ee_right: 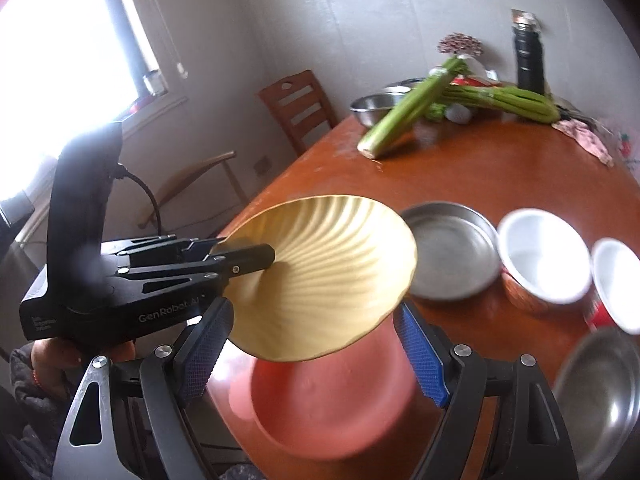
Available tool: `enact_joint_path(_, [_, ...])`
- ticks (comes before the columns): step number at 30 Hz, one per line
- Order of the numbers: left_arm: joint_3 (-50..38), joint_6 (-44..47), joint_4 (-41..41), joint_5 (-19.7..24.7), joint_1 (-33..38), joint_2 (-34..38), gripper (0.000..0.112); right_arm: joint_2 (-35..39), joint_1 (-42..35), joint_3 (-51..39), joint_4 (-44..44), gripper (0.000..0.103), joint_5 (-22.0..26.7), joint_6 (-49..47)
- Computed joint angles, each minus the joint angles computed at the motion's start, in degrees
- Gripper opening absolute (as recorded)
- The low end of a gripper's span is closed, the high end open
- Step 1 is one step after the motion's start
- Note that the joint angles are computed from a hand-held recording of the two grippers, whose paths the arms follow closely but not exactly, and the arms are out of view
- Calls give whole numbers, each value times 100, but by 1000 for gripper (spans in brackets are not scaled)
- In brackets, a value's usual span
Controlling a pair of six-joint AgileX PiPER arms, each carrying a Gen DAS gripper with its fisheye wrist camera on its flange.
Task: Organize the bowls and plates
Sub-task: 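Lift the yellow shell bowl with the left gripper and carry it aside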
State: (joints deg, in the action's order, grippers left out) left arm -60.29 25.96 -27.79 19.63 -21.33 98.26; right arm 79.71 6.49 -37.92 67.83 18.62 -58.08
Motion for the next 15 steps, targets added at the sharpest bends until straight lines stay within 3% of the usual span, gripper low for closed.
enact_joint_path(15, [-817, 968, -840, 196, 833, 1060, 28, 2001, 407, -1678, -685, 84, 174, 426])
